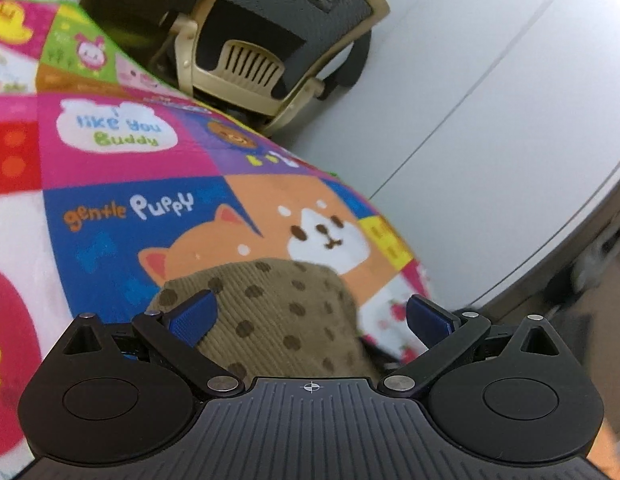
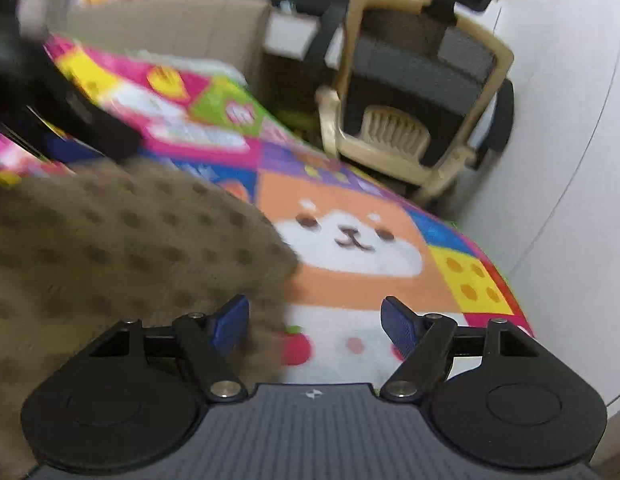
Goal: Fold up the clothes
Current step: 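Press and tuck the folded bundle with both grippers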
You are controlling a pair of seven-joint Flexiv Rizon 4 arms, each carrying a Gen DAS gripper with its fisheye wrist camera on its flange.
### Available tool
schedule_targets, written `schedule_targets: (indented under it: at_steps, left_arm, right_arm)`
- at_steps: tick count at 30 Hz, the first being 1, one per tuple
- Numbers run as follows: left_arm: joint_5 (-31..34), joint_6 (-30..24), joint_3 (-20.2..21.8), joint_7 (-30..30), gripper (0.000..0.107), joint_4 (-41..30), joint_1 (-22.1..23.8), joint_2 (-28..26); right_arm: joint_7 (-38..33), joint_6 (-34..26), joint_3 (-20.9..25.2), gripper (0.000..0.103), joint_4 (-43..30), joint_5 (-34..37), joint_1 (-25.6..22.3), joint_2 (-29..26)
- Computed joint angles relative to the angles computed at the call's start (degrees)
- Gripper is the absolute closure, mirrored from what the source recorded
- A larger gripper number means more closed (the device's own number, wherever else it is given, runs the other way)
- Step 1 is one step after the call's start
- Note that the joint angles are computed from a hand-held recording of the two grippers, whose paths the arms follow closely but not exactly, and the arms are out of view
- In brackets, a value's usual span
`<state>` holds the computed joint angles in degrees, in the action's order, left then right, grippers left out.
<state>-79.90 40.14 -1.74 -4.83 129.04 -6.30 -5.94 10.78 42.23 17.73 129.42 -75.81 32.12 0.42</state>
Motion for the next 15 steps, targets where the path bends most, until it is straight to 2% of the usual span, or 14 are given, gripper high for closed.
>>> schedule_targets:
  at_steps: [2, 4, 6, 10, 12, 15]
  left_arm:
    - [-0.79, 1.91, -0.24, 2.76, 0.004, 1.0, -0.79, 0.84]
    - [-0.57, 2.24, -0.19, 3.55, 0.004, 1.07, -1.02, 0.99]
    - [0.03, 1.74, -0.02, 3.49, 0.004, 0.82, -0.88, 0.84]
    - [0.81, 0.85, 0.16, 3.37, 0.004, 0.63, -0.51, 0.81]
    - [0.79, 1.12, 0.19, 4.11, 0.004, 0.85, -0.54, 1.03]
    - [1.07, 1.03, 0.34, 4.61, 0.004, 0.97, -0.43, 1.23]
  right_arm:
    - [6.58, 8.81, -0.02, 0.024, 1.92, -6.13, -1.14, 2.76]
    - [7.32, 11.31, 0.46, 0.022, 1.44, -8.01, -0.23, 1.55]
    - [3.18, 7.92, 2.46, 0.022, 0.31, -3.05, 2.25, -0.74]
    - [4.81, 6.26, 2.06, 0.02, -0.11, -1.28, 4.07, -1.98]
    - [5.41, 5.16, 2.02, 0.013, -0.43, -0.37, 4.93, -2.65]
    - [3.4, -1.59, 2.9, 0.001, -1.9, 1.85, 7.52, -3.71]
